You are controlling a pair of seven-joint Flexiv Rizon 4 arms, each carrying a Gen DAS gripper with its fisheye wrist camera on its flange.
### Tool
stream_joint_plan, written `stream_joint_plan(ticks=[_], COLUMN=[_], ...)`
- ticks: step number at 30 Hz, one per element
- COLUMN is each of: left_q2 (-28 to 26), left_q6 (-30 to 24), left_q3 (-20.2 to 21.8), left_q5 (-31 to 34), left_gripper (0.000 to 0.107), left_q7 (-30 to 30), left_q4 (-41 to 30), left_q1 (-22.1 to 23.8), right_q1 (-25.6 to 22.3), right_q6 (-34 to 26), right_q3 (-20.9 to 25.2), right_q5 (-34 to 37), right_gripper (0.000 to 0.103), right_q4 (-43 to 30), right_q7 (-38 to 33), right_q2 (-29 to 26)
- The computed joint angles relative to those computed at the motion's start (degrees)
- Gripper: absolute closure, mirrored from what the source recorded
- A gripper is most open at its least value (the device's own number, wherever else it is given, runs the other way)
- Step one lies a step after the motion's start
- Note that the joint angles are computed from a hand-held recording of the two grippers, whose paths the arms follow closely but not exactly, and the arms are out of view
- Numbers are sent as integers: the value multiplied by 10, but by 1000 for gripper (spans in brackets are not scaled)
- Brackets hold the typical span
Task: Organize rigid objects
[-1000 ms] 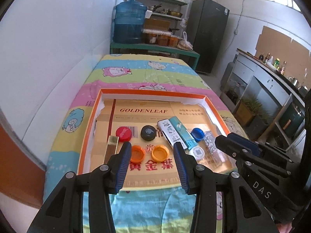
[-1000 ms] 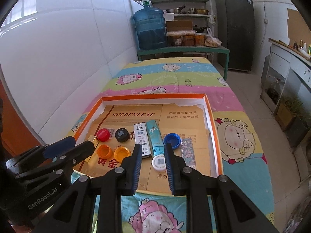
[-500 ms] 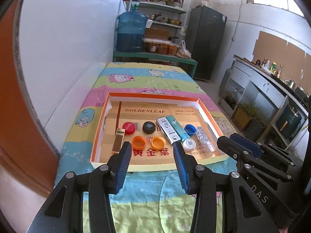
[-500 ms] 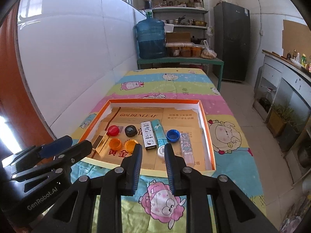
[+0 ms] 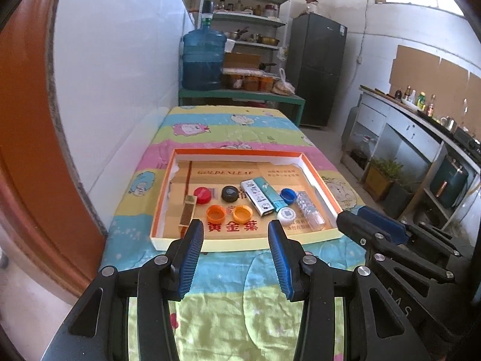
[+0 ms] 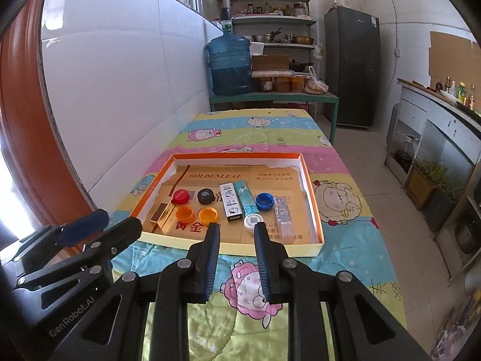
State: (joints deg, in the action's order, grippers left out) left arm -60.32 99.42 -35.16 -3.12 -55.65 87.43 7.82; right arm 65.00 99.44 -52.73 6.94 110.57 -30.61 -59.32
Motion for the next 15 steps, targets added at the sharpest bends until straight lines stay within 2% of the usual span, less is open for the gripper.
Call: stream_joint_plan(ticks=[9, 15], left_q2=[46, 56], left_q6=[75, 95], left_q3=[58, 45], left_q5=[14, 68], left_gripper=[61, 61], left_q7=[-79, -120], left_q4=[60, 88], left_q1=[-21, 7], right_q1=[52, 89], right_q6=[-3, -13], right_q3=[-35, -61], right_q5=[17, 19], right_gripper=[80, 80], right_q4=[33, 55], right_q7=[8, 17], right_q2=[-4, -9])
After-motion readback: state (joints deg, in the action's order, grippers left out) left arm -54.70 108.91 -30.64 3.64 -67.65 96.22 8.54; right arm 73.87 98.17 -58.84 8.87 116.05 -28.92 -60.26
